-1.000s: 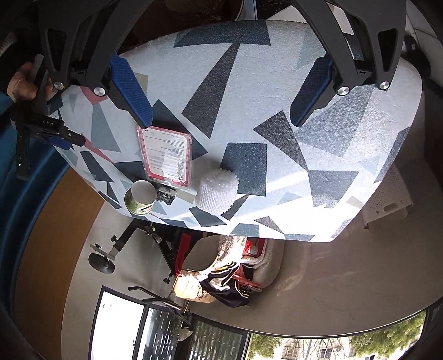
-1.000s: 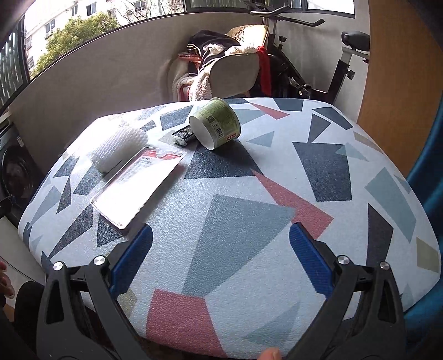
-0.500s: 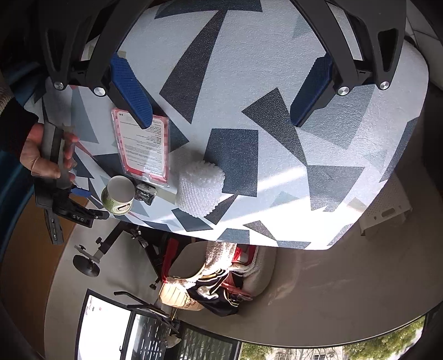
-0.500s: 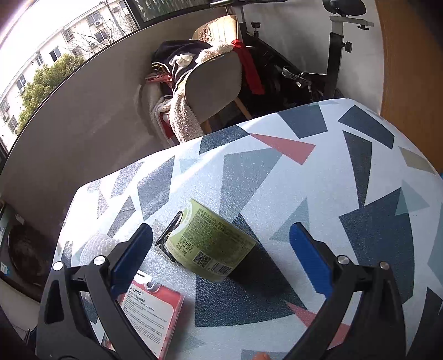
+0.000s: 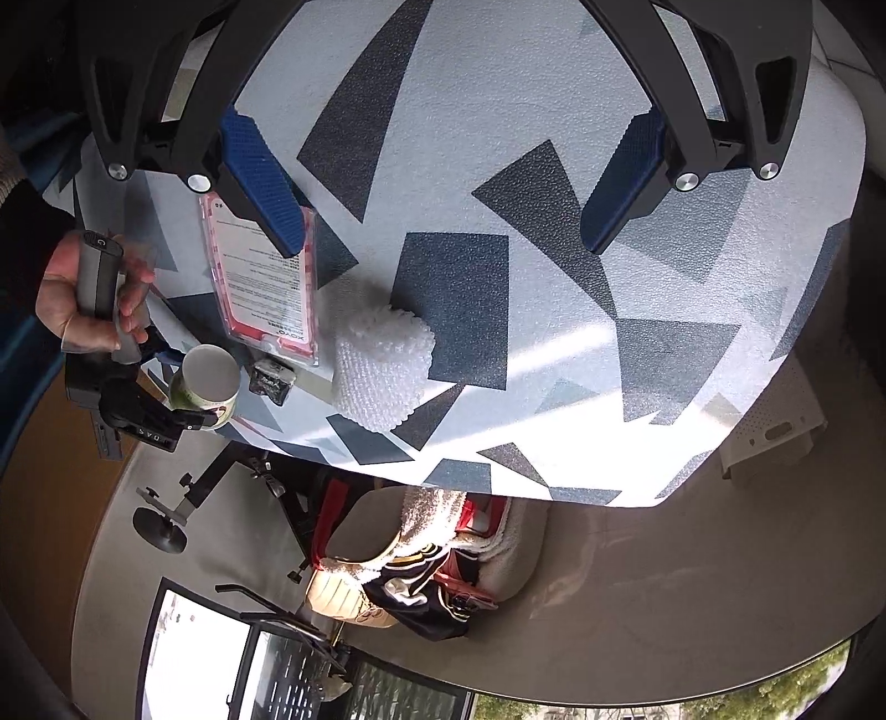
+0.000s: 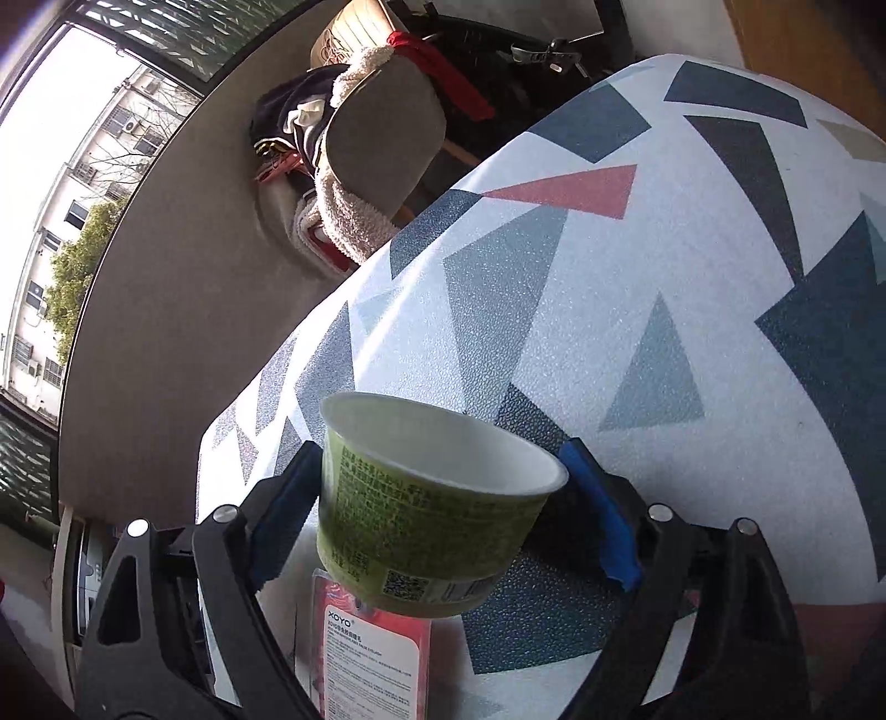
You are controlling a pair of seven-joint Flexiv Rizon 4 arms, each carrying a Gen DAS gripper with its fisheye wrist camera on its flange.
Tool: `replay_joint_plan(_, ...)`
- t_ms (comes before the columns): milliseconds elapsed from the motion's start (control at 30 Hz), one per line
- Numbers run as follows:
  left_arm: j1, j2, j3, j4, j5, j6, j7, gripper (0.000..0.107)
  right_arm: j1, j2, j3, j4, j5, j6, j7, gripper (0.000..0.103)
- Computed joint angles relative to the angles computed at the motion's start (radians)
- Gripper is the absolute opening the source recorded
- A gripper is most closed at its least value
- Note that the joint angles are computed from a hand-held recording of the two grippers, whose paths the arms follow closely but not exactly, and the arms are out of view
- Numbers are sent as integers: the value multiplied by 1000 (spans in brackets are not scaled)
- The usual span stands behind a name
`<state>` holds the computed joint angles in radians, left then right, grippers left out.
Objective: Collect trash
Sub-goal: 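Grasp the white bubble wrap with the left tool while the right tool holds the cup, then carry the bubble wrap to the bin and open the left tool while the right tool carries the cup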
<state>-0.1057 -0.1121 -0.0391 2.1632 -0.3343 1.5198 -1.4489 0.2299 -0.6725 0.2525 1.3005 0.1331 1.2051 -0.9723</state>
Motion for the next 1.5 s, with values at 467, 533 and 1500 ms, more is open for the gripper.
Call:
replay_joint_plan(467,13,-251,-34,-321,-24,-151,81,93,-36,222,21,367,-52,252,-111,85)
replay_joint_plan(533,26,-287,-55,-369,-35,-173,85,91,17,264,-44,441,-101,294,-81,85)
replay_joint_plan(1500,-158,231,-157,221,-798,14,587,34,61,585,-28,809,-280,368,-57,85)
